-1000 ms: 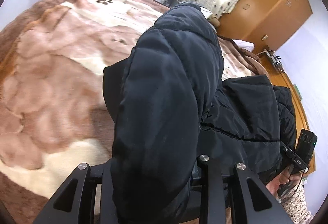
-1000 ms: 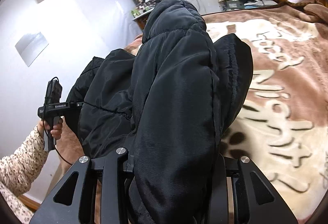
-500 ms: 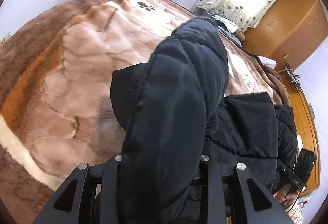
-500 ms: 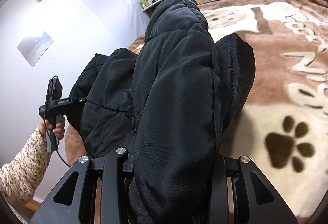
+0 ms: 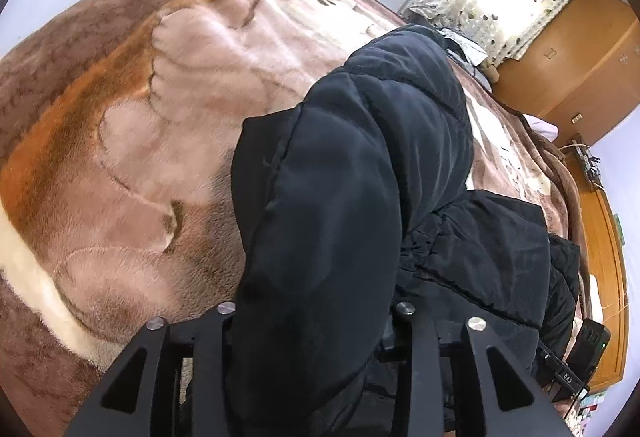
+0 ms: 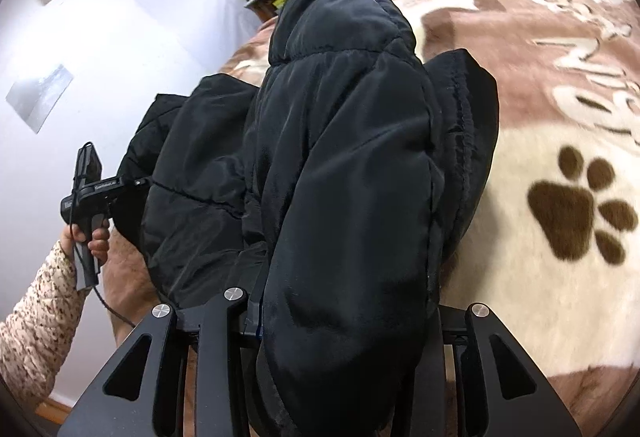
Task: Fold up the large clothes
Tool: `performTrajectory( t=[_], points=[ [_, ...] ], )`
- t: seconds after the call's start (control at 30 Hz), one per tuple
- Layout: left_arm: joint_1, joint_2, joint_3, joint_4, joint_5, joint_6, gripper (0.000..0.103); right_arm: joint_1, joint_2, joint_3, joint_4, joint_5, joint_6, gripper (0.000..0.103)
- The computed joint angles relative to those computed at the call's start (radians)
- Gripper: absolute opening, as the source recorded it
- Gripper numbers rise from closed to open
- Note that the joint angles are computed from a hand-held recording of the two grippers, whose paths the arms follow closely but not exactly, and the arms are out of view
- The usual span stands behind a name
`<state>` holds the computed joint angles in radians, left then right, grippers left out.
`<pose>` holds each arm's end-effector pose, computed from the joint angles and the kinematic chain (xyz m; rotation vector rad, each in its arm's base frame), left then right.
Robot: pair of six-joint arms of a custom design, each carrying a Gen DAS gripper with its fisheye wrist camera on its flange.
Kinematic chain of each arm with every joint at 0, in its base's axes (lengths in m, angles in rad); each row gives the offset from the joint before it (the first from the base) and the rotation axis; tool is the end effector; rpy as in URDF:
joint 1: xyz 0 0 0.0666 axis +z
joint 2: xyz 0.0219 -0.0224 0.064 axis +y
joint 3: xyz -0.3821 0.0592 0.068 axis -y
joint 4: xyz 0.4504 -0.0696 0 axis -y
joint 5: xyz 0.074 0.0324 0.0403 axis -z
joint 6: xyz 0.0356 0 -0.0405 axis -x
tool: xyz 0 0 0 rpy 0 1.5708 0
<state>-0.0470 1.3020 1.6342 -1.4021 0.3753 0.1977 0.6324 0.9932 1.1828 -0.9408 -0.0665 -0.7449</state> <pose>0.4619 -0.0352 0.5699 -0.0707 2.6351 -0.5784 0.3154 0.2336 0.4978 0.1023 2.4460 0.7386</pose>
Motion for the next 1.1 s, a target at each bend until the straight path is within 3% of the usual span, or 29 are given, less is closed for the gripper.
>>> performTrajectory(
  t=[0.23, 0.4, 0.67, 0.73, 0.83, 0.93, 1.1],
  points=[
    [-0.003, -0.014, -0.030, 0.008, -0.033, 0.024, 0.051, 0.005, 0.011, 0.013, -0.031, -0.005, -0.056, 0.051],
    [-0.002, -0.020, -0.028, 0.001, -0.048, 0.057, 0.055, -0.001, 0.032, 0.047, -0.075, -0.004, -0.043, 0.058],
    [0.015, -0.048, -0.022, -0.022, -0.044, 0.090, 0.063, 0.045, 0.063, 0.129, -0.191, 0.125, -0.035, 0.074],
    [0.015, -0.056, -0.015, -0.030, -0.055, 0.081, 0.070, 0.054, 0.065, 0.142, -0.207, 0.146, -0.040, 0.075],
    [0.017, -0.074, -0.005, -0.042, -0.047, 0.069, 0.071, 0.075, 0.063, 0.162, -0.242, 0.189, -0.056, 0.075],
    [0.002, -0.111, -0.004, -0.051, -0.105, 0.050, 0.082, 0.113, 0.051, 0.184, -0.281, 0.267, -0.093, 0.076],
    [-0.038, -0.199, -0.030, -0.070, -0.147, 0.007, 0.083, 0.208, 0.049, 0.240, -0.354, 0.419, -0.125, 0.076]
  ],
)
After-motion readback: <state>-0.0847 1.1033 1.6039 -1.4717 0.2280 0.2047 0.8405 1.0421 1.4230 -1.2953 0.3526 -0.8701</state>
